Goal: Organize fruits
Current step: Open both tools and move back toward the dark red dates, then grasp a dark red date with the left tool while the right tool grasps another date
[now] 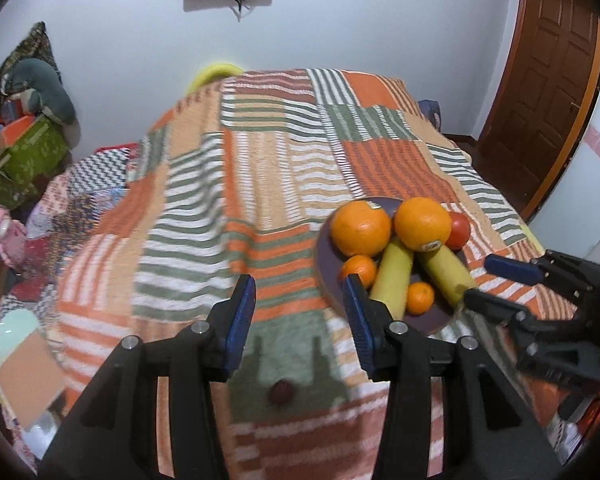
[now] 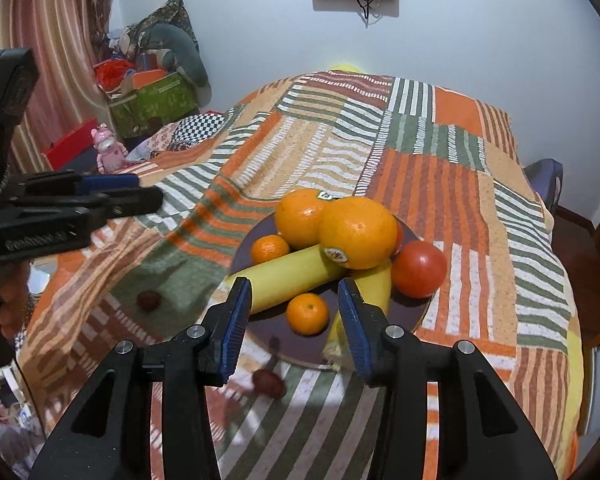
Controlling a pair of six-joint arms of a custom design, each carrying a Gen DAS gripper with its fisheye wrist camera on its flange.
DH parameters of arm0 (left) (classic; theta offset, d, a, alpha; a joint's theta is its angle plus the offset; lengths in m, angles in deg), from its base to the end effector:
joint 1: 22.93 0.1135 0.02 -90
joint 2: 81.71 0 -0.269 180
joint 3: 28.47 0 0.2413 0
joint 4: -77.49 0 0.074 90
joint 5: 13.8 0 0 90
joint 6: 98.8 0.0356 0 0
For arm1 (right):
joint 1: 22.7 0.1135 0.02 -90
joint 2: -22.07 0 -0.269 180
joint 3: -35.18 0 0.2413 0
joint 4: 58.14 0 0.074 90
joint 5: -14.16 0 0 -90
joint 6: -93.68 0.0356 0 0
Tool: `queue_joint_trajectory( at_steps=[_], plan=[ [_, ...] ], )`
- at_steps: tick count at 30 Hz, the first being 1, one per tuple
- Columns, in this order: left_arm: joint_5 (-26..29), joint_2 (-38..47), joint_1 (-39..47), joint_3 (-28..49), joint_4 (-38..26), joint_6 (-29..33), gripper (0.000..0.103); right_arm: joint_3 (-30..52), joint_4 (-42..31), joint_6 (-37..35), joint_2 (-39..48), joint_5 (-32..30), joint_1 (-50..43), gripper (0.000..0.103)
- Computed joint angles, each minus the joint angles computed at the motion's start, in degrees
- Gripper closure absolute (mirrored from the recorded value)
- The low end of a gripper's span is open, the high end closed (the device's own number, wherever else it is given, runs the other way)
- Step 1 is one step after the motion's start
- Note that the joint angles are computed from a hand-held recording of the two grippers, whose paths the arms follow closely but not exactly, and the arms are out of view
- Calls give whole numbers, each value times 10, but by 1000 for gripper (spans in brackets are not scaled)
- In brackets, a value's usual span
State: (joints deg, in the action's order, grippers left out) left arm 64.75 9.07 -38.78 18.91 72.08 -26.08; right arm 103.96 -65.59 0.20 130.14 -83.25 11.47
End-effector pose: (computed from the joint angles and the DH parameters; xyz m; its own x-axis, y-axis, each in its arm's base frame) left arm 0.2623 -0.0671 0.1347 -0.7334 -0.0944 -0.6732 -0.0795 0.9954 -0.0530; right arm 0.2995 0.2089 0.1368 -0.5632 -0.4551 -0.6897 -0.6655 0.7446 0.0522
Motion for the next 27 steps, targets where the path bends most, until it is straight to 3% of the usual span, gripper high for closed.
queue_joint_trajectory(
  at_steps=[4,9,21,27],
  plan=[
    [-8,-64,14,-53,-13,13,52,-16,-3,9,-12,17,13,61],
    [22,-83,36,-103,1,16,52,-46,0,22,-16,38,29,61],
    [79,65,31,-139,140,8,53,-69,5,53,26,36,27,62],
    [89,132,24,-120,176,17,59,-56,6,48,48,30,26,62]
  ],
)
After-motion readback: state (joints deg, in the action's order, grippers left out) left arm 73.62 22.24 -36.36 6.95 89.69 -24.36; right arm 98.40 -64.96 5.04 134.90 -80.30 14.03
